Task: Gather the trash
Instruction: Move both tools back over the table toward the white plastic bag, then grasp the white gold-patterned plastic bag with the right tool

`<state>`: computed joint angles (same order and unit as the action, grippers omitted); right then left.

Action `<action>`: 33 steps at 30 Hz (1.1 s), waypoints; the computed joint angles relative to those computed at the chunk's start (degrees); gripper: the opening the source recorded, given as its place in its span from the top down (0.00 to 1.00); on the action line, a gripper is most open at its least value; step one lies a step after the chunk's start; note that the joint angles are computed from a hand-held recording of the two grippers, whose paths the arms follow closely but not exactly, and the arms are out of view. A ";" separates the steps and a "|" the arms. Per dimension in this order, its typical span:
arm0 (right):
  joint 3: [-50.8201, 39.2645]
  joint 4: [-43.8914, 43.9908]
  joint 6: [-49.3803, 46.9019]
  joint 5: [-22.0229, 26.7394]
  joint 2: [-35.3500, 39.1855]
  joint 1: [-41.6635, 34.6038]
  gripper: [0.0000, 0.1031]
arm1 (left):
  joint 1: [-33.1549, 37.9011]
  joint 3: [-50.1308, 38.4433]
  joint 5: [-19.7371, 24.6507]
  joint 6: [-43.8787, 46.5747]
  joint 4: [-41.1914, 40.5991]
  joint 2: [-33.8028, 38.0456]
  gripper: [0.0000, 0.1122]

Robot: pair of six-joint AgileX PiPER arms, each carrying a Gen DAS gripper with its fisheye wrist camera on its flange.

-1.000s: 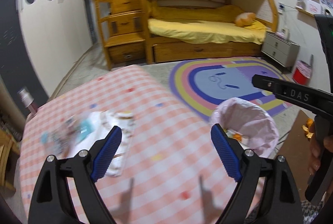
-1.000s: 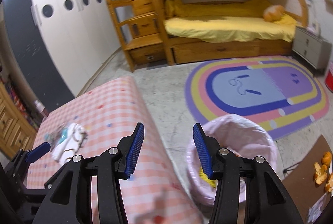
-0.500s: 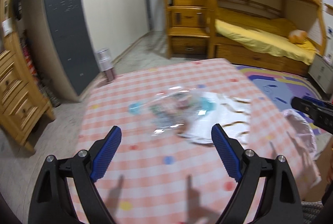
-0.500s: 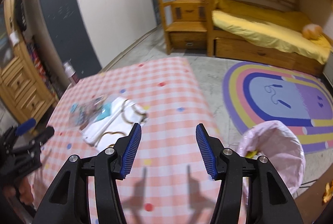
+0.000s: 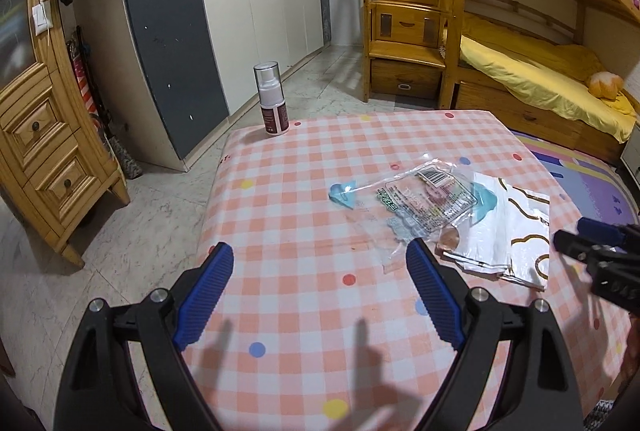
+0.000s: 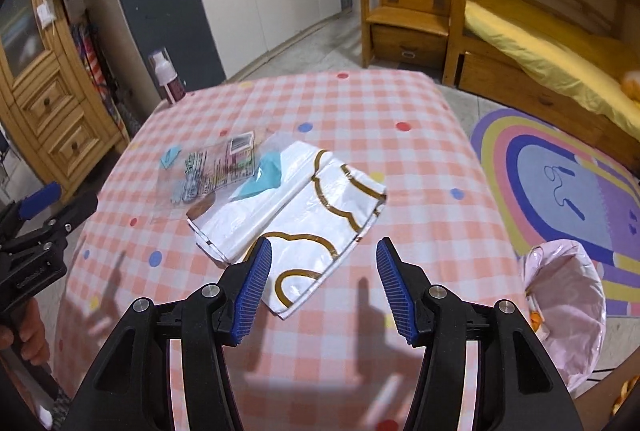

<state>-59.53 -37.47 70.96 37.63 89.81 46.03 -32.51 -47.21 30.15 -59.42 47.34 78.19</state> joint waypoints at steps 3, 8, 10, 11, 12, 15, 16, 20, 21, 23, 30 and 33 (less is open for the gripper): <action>-3.51 1.57 -3.13 1.56 3.97 -0.52 0.46 | -0.14 -0.82 0.02 0.13 0.20 1.46 0.24; -5.33 3.78 -7.07 3.06 7.20 -0.03 0.46 | 0.29 -1.06 -0.40 1.82 -0.99 2.15 0.24; -5.34 3.49 -7.21 3.53 7.19 0.51 0.47 | 0.33 -1.03 -0.52 1.45 -0.81 2.20 0.24; -4.98 3.63 -7.29 3.22 6.93 0.54 0.51 | 0.53 -0.98 -0.74 1.58 -1.12 2.14 0.24; -4.50 3.61 -7.63 2.69 6.60 0.68 0.55 | 0.58 -0.92 -0.81 1.56 -1.30 2.05 0.24; -3.42 3.31 -8.83 2.07 5.59 1.36 0.83 | 0.56 -1.11 -0.81 2.08 -2.26 1.99 0.24; -3.16 3.57 -9.49 2.04 5.28 1.40 0.93 | 0.46 -1.13 -0.76 2.09 -2.34 1.95 0.24; -0.70 4.64 -11.24 1.37 2.89 0.67 0.97 | -0.81 -1.19 -0.38 1.69 -2.17 1.89 0.24; 0.70 4.08 -10.65 1.58 1.55 0.35 0.97 | -1.17 -1.31 -0.17 1.56 -2.02 1.92 0.24; 2.69 4.05 -10.79 1.35 -0.46 -0.98 0.98 | -2.15 -1.50 0.32 0.82 -1.20 2.13 0.24; 11.09 7.08 -13.53 -2.24 -8.29 -7.92 0.94 | -4.73 -2.64 1.55 0.06 -0.69 2.93 0.24; 12.86 7.02 -12.40 -3.52 -10.60 -9.02 0.83 | -6.10 -3.34 2.15 -0.83 -0.07 3.52 0.24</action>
